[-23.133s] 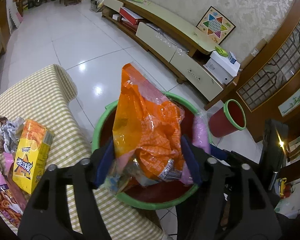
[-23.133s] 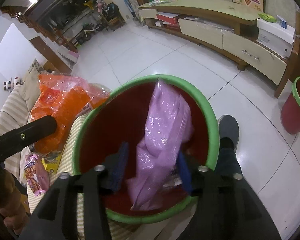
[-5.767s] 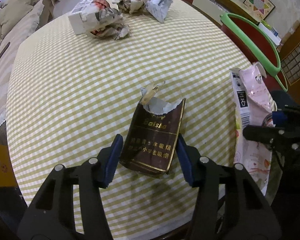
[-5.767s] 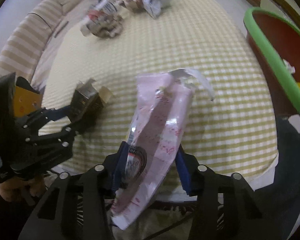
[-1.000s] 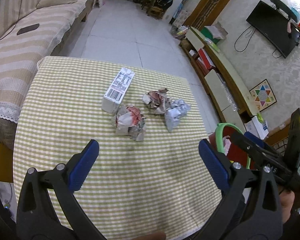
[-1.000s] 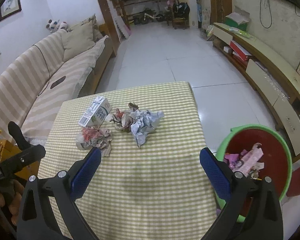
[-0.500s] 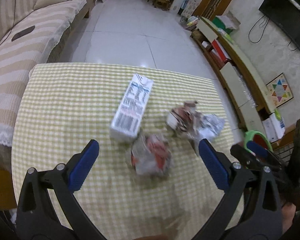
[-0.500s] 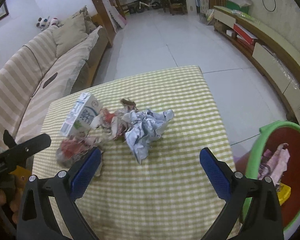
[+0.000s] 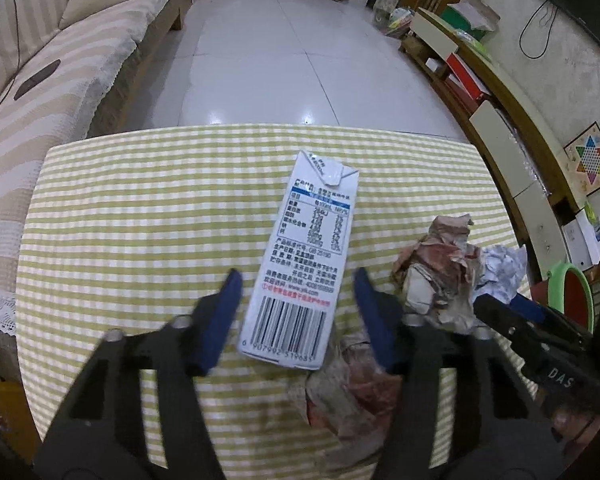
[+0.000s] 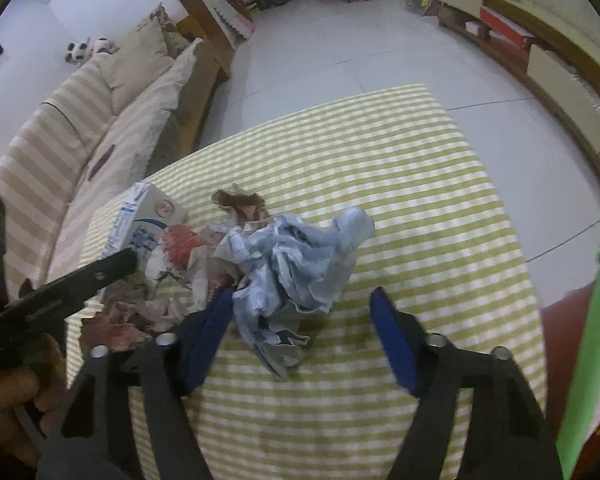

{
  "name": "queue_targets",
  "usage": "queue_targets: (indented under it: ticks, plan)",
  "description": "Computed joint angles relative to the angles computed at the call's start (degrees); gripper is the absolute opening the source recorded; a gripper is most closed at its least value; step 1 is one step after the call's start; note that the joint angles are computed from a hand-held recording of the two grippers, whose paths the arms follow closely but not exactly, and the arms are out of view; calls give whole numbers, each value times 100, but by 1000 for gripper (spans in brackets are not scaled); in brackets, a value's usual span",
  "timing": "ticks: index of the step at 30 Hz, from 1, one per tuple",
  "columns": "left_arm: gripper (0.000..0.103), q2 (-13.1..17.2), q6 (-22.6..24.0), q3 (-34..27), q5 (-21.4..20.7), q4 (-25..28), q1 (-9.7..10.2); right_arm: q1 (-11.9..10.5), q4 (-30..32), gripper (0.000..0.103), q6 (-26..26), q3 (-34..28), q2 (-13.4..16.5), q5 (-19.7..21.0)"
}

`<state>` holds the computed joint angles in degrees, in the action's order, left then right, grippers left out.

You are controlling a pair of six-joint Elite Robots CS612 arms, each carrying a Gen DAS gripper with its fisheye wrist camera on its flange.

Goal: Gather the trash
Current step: 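Grasp the white milk carton with the left tool while the right tool grasps the crumpled blue paper, then carry milk carton and blue paper over the red bucket and open both tools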

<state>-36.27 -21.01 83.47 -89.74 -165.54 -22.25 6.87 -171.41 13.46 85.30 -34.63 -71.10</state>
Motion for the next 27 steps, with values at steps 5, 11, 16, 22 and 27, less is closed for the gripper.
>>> queue_targets:
  ticks: [5, 11, 16, 22, 27]
  plan:
    - [42, -22, 66, 45, -52, -79, 10, -7, -41, 42, -8, 80, -85, -12]
    - [39, -279, -6, 422, 146, -448, 1, -27, -241, 41, 27, 317, -269, -38]
    - [36, -583, -103, 817, 294, -795, -12, -25, -554, 41, -1, 645, -544, -58]
    - [36, -932, -192, 1239, 385, -1064, -81, 24, -860, 41, -40, 1017, -851, -57]
    - [36, -1223, -257, 1556, 511, -1273, -183, 56, -1149, 41, -97, 1333, -1104, -26]
